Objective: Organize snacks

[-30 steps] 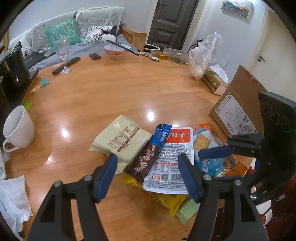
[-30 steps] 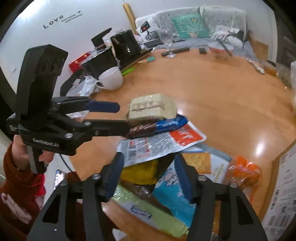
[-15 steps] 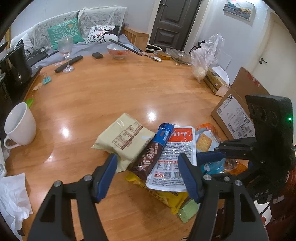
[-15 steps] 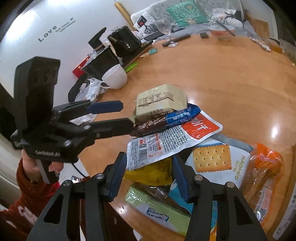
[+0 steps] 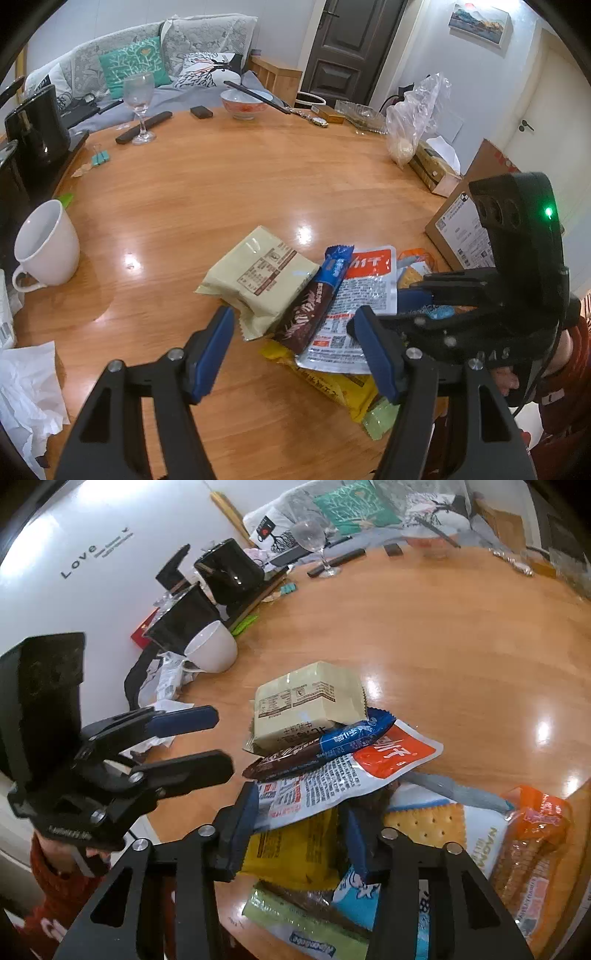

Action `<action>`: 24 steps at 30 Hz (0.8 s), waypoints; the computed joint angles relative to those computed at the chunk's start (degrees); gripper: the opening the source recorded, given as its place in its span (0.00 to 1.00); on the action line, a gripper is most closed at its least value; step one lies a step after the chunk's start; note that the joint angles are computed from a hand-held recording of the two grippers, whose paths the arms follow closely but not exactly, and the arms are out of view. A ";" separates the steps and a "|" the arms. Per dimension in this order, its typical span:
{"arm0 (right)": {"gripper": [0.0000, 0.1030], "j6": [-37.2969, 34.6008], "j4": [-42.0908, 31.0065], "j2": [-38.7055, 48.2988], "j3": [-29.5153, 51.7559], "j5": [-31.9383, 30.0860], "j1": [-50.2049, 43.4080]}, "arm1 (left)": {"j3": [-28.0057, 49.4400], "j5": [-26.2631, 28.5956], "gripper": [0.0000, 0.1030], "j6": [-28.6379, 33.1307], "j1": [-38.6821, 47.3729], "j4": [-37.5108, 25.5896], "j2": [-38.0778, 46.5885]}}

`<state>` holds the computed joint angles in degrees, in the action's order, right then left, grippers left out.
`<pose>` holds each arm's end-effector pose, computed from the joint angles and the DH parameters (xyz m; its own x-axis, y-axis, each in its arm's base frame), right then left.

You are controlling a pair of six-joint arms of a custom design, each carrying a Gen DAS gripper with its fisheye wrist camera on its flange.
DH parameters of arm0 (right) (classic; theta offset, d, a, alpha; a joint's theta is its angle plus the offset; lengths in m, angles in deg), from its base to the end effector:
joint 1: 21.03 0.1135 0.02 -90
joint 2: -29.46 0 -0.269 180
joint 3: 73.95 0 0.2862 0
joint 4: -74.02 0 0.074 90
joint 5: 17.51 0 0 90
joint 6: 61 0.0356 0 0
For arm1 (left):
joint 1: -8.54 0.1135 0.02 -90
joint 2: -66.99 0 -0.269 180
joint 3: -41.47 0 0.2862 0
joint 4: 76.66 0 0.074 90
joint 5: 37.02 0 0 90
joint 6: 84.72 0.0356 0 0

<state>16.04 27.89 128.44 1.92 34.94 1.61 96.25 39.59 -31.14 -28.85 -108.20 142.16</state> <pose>0.3253 0.1592 0.1713 -0.7279 -0.4962 -0.4732 -0.6853 0.5513 0.4759 0.2326 -0.1674 0.1883 -0.7867 -0.1257 -0.6044 0.0127 0.9756 -0.2194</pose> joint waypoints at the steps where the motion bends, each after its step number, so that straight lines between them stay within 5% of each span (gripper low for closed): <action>1: 0.33 0.54 0.16 0.19 0.21 0.11 -0.04 | -0.10 -0.09 0.63 0.01 -0.03 -0.14 -0.24; 7: 0.13 1.61 -0.08 1.45 1.13 1.07 -0.39 | -0.35 -0.26 0.63 -0.27 0.04 -0.30 -0.69; 24: 0.05 0.71 -3.17 -1.58 -0.64 -4.10 -5.47 | 2.19 -0.11 0.63 0.33 -1.55 -0.22 3.47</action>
